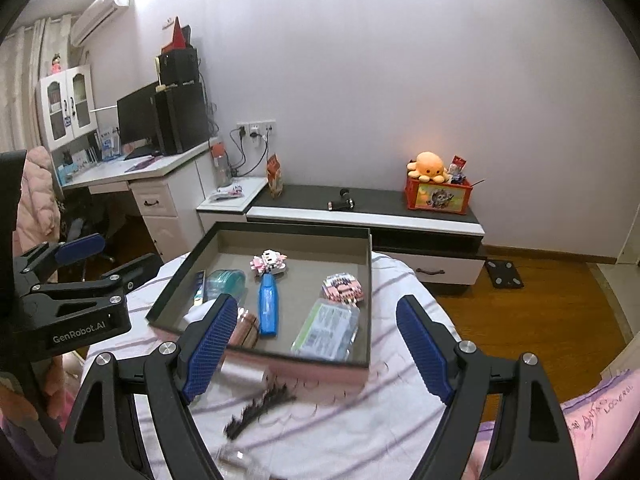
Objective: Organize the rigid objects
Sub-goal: 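Withdraw both tools from the box back over the table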
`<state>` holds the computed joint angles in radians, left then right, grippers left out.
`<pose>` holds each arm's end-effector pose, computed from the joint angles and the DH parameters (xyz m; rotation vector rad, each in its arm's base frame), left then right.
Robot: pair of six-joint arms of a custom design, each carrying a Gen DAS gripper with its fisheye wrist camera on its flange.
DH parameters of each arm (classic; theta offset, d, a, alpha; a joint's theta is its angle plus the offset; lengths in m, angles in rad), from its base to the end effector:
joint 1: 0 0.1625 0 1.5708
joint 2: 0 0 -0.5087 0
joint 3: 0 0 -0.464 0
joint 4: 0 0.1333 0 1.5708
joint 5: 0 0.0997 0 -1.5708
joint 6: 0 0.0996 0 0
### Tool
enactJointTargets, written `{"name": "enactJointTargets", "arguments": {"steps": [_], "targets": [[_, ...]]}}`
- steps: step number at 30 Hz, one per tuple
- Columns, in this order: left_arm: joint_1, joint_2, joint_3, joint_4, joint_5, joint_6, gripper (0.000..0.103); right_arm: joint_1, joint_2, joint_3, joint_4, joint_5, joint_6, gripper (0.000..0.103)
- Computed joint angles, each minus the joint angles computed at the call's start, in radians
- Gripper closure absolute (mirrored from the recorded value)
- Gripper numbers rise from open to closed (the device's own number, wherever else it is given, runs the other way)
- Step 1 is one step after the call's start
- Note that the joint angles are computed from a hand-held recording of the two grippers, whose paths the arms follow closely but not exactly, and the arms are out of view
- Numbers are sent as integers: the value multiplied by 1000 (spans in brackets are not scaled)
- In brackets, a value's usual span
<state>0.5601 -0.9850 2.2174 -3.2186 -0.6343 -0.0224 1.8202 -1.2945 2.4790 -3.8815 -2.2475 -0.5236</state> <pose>-0.3528 -0.4733 0.1349 0.8849 2.1652 -1.0072 0.1740 -0.3959 0.2787 0.3543 -2.0899 1.1945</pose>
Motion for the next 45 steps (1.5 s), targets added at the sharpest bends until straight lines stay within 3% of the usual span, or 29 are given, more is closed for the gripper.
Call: {"name": "enactJointTargets", "arguments": {"steps": [4,7,18,25,27,28,29,37,45], "targets": [[-55,-39,89,-113,2,-2,2,43,-12,60,-64,-35,-5,20],[-107,-52,151,-189,68,-9,0,75,-9,95,-114,-63,-17,20],[-209,-112,288,-174,152,-138,0,140,9,192,-239,-108,24,18],[-226,-119,305,-177,168,-155,0,169,25,208,-275,-150,43,16],[-229,-121,307,-174,170,-157,0,182,35,208,-302,-163,32,11],[-229,-121,307,-173,169,-159,0,189,41,206,-315,-169,28,1],[-229,-123,307,-168,170,-161,0,194,52,207,-348,-168,11,0],[-225,-134,307,-152,160,-170,0,203,80,207,-404,-163,-29,0],[-195,-131,296,-105,154,-184,0,168,87,210,-348,-158,2,0]]}}
